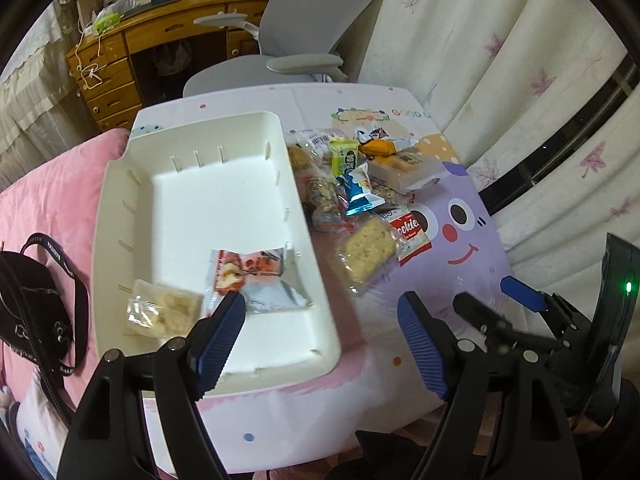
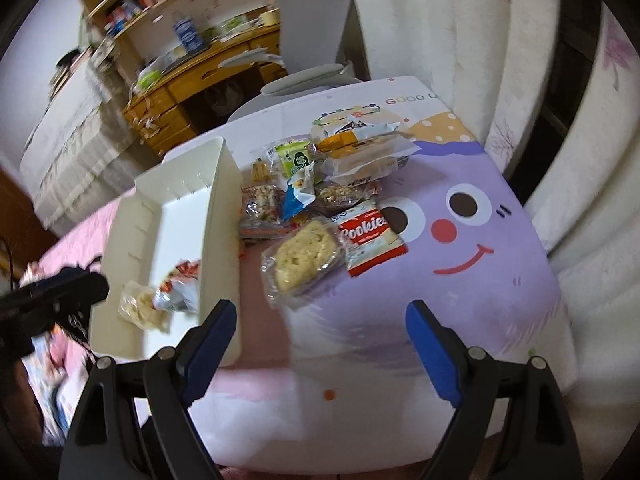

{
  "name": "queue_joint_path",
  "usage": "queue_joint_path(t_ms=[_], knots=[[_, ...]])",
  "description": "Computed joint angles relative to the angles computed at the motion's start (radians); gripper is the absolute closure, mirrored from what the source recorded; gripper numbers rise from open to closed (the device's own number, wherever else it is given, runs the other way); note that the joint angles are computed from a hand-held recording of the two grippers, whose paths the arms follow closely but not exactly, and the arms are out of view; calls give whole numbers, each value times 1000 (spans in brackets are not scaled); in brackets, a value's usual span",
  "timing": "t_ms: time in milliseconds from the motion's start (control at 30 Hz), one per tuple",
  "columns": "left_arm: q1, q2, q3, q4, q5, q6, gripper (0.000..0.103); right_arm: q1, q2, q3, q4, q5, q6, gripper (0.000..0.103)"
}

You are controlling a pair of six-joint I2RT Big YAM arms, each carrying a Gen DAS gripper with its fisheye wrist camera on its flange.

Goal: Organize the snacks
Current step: 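Withdraw both grippers from the tray back toward the snack pile, then grasp a second rice-cake bag with the left gripper while the right grasps the red Cookies packet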

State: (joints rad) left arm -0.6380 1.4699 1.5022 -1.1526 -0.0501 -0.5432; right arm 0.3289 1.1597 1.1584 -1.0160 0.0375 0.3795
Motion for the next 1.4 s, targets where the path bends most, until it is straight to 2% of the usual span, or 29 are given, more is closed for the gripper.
queue_joint_path(t_ms=[67,167,333,467,667,800,933,1033,1200,1400], knots=[[-17,44,41,-20,-12,-33,25,-22,11,4,-9,0,-98,16],[-37,109,108,-54,-24,-76,25,-65,23,-1,-6,-25,-188,16],[-62,215,215,-103,-27,-153,24,-165,56,-3,5,-167,-271,16],[-72,290,293,-148,-27,-202,17,-223,99,10,-8,-213,-346,16],[-72,413,405,-244,10,-292,17,-294,150,17,36,-258,-401,16],[-65,462,432,-256,49,-350,17,-323,173,12,108,-300,-416,16],[-59,510,456,-273,66,-406,17,-332,225,33,138,-325,-450,16],[-54,527,457,-267,74,-433,16,-326,267,57,141,-310,-457,16],[-48,546,444,-243,68,-498,14,-324,328,84,157,-345,-474,16],[-43,571,442,-246,67,-540,14,-325,376,107,157,-412,-527,16]])
